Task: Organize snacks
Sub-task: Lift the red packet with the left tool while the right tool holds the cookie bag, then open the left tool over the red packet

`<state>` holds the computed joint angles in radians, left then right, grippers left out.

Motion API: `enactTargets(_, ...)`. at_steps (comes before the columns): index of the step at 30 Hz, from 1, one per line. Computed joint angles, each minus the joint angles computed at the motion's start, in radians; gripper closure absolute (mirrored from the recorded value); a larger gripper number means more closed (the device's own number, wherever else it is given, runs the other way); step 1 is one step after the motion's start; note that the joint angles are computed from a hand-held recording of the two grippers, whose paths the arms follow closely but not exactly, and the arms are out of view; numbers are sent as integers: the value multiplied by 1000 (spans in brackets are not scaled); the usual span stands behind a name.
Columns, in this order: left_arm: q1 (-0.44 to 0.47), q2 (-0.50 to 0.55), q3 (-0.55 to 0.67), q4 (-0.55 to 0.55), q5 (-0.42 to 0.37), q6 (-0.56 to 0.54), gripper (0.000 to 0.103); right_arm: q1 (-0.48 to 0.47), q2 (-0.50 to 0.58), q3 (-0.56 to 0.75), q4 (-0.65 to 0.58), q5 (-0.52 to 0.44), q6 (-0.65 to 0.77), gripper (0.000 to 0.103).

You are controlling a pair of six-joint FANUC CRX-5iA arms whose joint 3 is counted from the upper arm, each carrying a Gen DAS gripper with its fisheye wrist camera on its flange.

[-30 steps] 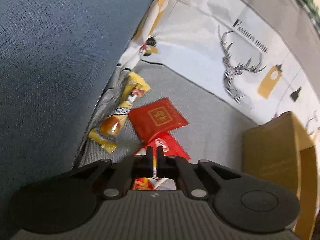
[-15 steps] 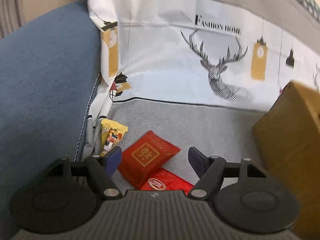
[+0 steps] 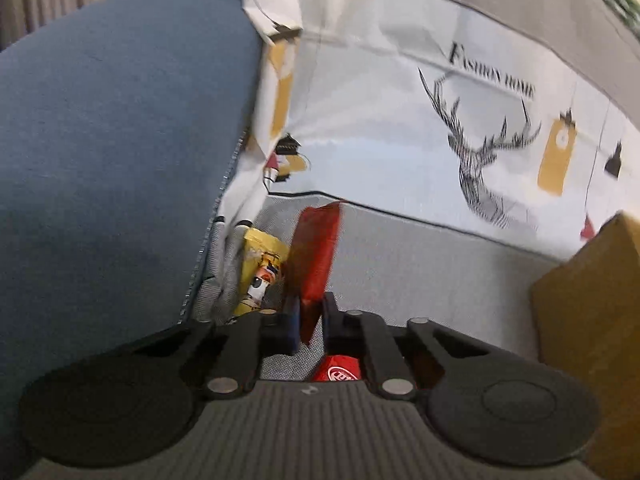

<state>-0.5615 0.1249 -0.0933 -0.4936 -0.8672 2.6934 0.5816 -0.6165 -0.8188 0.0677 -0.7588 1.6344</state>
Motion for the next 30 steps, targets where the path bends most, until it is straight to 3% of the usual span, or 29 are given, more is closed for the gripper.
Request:
enactTargets(7, -21, -76, -19, 30, -7, 31, 97, 17, -12, -13, 24, 4, -34, 51)
enactTargets(12, 19, -175, -113, 189, 59, 13, 97, 5, -10, 0, 2, -6, -25, 51)
enactTargets(16, 39, -253, -251, 388, 135, -66, 97, -32, 3, 25, -50, -26, 14, 51)
enactTargets(19, 10, -258, -294, 400, 138, -26, 97, -40, 0, 29, -59, -34, 11, 51)
enactTargets(21, 1, -220, -276, 401, 88, -32, 96, -52, 2, 39, -77, -46, 14, 51)
enactTargets(23, -6, -188, -242, 375, 31, -17, 84, -54, -6, 40, -82, -55, 14, 51)
enactTargets(27, -29, -162, -197, 312, -28, 28, 72, -43, -13, 35, -75, -67, 20, 51)
enactTargets(30, -71, -120, -118, 220, -123, 104, 61, -39, -5, 35, -70, -62, 23, 51)
